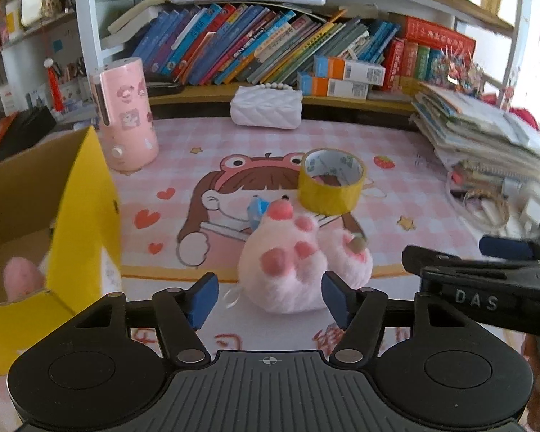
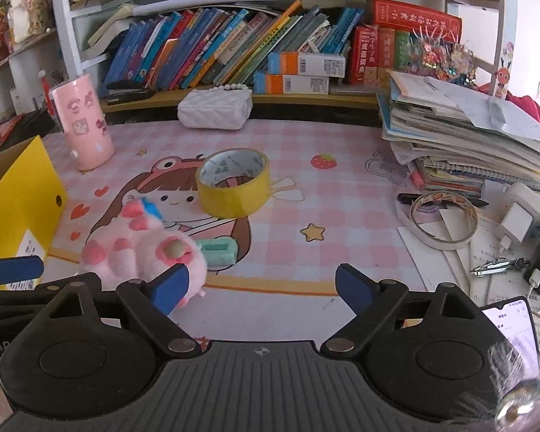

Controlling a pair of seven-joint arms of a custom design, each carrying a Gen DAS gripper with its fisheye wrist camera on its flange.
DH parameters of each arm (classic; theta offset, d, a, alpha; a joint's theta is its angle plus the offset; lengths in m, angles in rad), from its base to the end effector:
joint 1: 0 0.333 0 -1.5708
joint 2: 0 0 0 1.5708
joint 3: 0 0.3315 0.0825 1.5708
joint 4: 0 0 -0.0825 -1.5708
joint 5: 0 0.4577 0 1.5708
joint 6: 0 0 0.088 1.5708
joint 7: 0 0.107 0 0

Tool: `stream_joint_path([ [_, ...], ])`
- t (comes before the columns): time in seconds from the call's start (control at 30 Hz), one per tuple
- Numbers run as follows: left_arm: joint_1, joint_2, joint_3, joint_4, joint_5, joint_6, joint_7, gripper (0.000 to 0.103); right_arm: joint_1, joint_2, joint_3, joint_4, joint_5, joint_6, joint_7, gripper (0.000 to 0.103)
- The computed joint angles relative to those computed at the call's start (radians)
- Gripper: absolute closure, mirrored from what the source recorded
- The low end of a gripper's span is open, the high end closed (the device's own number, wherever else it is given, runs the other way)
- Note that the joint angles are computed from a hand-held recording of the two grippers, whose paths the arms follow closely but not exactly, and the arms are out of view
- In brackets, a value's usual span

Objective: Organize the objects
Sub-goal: 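Grasp the pink plush pig with the left tool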

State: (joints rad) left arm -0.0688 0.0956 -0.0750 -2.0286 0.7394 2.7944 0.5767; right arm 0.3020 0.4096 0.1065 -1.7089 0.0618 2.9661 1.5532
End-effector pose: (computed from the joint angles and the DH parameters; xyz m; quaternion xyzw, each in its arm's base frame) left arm 0.6643 -0.1267 0.4456 -0.7264 0.5719 -0.2523 0.2856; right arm 0.7214 0.2956 0.4327 -0.7442 0.5249 -0.1999 0.3614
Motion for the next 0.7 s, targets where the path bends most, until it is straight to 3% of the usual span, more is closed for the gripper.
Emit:
stream_joint_path([
  [0.07, 0.006, 0.021, -0.002, 0.02, -0.055, 0.004, 0.009, 0.028, -0.005, 0.008, 0.0, 0.009, 0.007, 0.007, 0.002, 0.014],
  [0.2, 0.007, 0.07, 0.004, 0.067, -0.145, -0.009, 0.034, 0.027, -0.014, 0.022, -0.003, 0.028, 0.011, 0.015, 0.006, 0.014],
  [0.37, 0.044, 0.135, -0.03, 0.105, -0.428, 0.04, 0.184, 0.024, -0.048, 0.031, 0.027, 0.04, 0.037, 0.014, -0.031, 0.014],
  [0.47, 0.027, 0.165, -0.016, 0.126, -0.481, 0.066, 0.216, 0.02, -0.075, 0.032, 0.058, 0.039, 0.064, 0.026, -0.073, 0.014],
  [0.6, 0.033, 0.193, -0.029, 0.143, -0.573, 0.1, 0.285, 0.02, -0.104, 0.031, 0.092, 0.036, 0.109, 0.035, -0.129, 0.014],
  [0.7, 0.026, 0.205, -0.029, 0.148, -0.606, 0.128, 0.344, 0.028, -0.092, 0.03, 0.077, 0.036, 0.118, 0.038, -0.129, 0.014],
])
